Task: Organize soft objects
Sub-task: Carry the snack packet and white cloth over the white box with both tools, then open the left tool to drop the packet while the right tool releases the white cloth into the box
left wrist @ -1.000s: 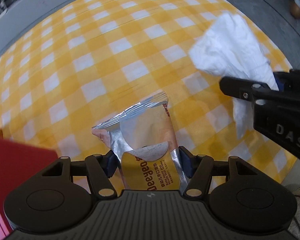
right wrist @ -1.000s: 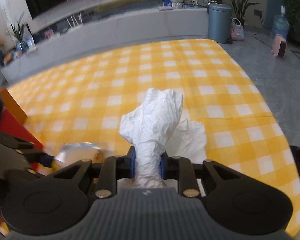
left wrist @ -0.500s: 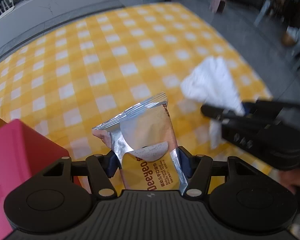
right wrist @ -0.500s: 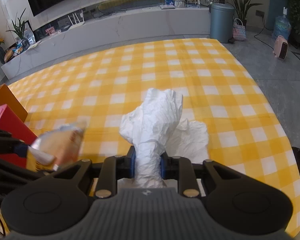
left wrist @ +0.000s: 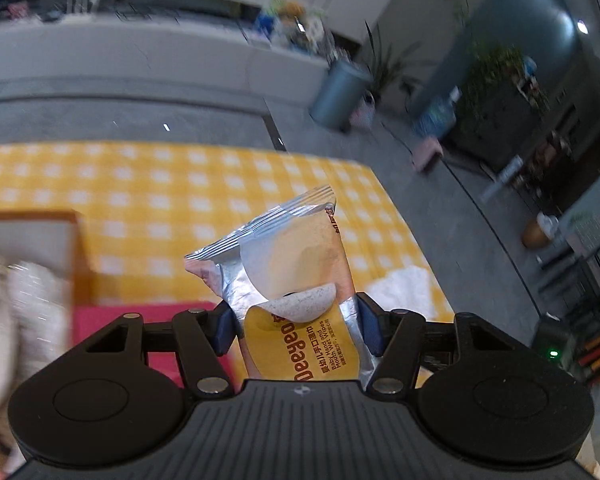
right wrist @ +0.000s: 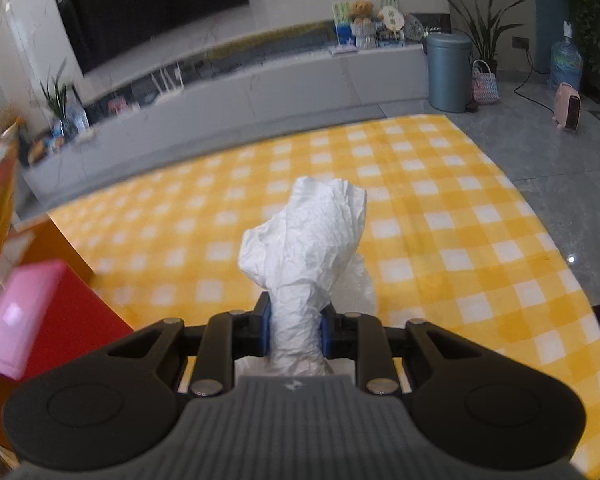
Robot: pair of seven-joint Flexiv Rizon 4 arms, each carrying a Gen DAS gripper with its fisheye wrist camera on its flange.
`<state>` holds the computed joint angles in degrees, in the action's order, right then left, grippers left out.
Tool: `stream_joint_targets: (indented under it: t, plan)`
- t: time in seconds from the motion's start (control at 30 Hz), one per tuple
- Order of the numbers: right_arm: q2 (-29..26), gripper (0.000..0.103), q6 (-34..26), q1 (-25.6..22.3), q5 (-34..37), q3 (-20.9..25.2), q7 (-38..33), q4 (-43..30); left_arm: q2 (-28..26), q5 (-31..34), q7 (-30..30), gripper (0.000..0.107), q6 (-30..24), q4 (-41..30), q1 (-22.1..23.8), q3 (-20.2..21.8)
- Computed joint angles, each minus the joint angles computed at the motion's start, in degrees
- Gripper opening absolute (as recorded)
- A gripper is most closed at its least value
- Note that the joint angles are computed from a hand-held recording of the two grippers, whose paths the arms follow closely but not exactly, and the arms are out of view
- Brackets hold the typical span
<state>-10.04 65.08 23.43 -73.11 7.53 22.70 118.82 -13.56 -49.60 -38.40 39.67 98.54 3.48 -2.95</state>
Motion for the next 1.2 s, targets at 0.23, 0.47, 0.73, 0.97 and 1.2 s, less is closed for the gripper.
stream_joint_targets:
  t: [0.23, 0.47, 0.73, 0.97, 1.2]
  plan:
    - [0.24, 0.022, -0.90, 1.62, -9.27, 0.49, 7.84, -4.92, 2.14, -1.88, 4.36, 0.068, 1.80, 1.02, 2.97, 2.36]
    - [-3.42, 0.021, -2.69, 6.11, -13.36, 0.81, 4.32, -16.10, 4.04, -3.13, 8.23, 0.068, 3.81, 3.01, 6.10, 4.73]
    - [-15.44, 0.021, 3.24, 14.17, -6.43, -1.66, -2.52, -34.40, 2.90, -2.25, 7.97, 0.068, 1.87, 2.36, 10.86, 6.86]
    - [-27.10, 0.021, -1.34, 18.48, 15.11, 2.63, -26.80, -48.97, 1.04, -2.53, 10.34, 0.068, -0.33, 3.04, 14.20, 6.98]
    - [-36.38, 0.021, -13.46, 20.56, 31.62, 10.74, -52.54, -62.08, 0.48, -4.98, 13.64, 0.067, 0.86, 5.30, 15.28, 6.73]
